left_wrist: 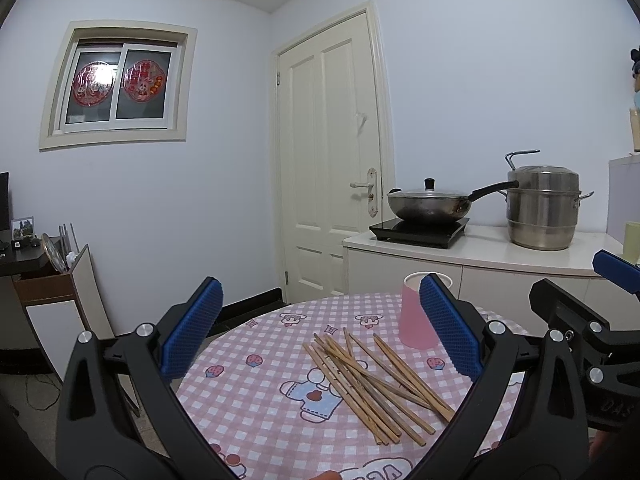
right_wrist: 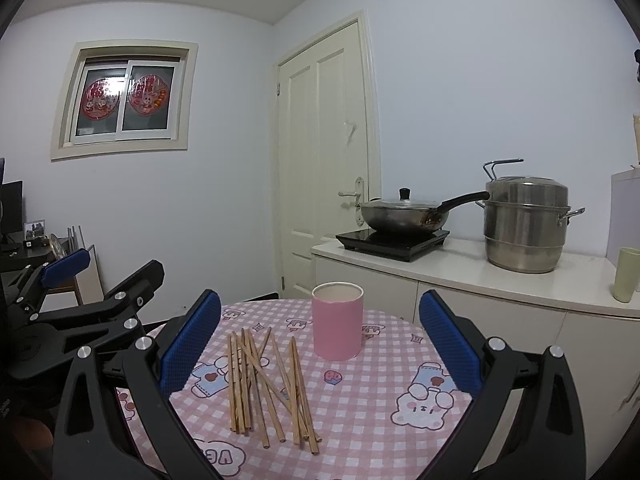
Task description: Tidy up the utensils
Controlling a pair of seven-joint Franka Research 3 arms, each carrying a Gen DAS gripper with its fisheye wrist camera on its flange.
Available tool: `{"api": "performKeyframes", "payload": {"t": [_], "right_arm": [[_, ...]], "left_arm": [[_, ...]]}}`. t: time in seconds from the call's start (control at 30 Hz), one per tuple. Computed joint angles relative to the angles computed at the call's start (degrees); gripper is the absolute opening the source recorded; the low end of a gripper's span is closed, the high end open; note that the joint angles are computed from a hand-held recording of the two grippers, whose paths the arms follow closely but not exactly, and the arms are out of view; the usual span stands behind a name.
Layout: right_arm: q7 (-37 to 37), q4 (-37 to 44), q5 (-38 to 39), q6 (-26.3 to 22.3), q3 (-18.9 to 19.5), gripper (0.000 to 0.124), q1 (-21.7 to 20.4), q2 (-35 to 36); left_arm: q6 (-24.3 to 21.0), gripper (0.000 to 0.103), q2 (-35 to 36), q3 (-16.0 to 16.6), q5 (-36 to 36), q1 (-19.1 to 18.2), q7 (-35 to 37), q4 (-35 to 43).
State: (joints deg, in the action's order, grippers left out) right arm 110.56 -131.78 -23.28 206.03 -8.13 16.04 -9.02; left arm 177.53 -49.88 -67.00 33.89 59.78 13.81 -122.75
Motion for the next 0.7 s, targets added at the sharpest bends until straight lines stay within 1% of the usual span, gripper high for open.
{"api": "performKeyframes", "payload": {"t": [0.1,0.2,0.27,0.37,0.53,0.57,0.6,0.63,0.7], "right_arm": [[-1.5,-0.3,1.6,0.3,0.8,0.096,-0.5,0.0],[-4.3,-0.8,5.0,0.3,2.4,0.096,-1.2,-0.1],[-4.2,-0.7,5.0,-0.2,2.0,0.096,-0.7,0.1],[-1.7,0.1,2.2,-1.1,0.2,0.096,0.5,0.6],[-1.8,0.7,3.5,-2.9,1.0,0.096,0.2,1.3],[-0.3,1.2,1.7,-3.6,-0.2,0.096,1.0,1.6],[3.1,2.1,-2.4,-4.3,-2.4,0.096,2.5,2.1],[4.7,2.7,-4.3,-4.7,-3.1,0.096,2.8,2.5],[6.0,3.5,-5.9,-5.8,-3.0,0.096,2.6,3.2]], "left_arm": [[-0.1,0.097,0.4,-0.3,0.0,0.2,0.2,0.2],[-0.6,0.097,0.6,-0.9,0.0,0.6,0.4,0.6],[-1.0,0.097,0.7,-1.3,0.0,1.0,0.5,0.9],[-1.5,0.097,1.1,-2.0,-0.1,1.6,0.8,1.4],[-2.7,0.097,2.4,-3.8,-0.2,2.9,1.5,2.5],[-2.9,0.097,3.3,-4.3,-0.3,3.3,1.9,2.8],[-3.1,0.097,4.6,-4.9,-0.3,3.5,2.5,3.0],[-3.0,0.097,5.5,-5.4,-0.4,3.9,2.8,3.2],[-3.1,0.097,7.6,-6.6,-0.5,4.4,3.8,3.5]]}}
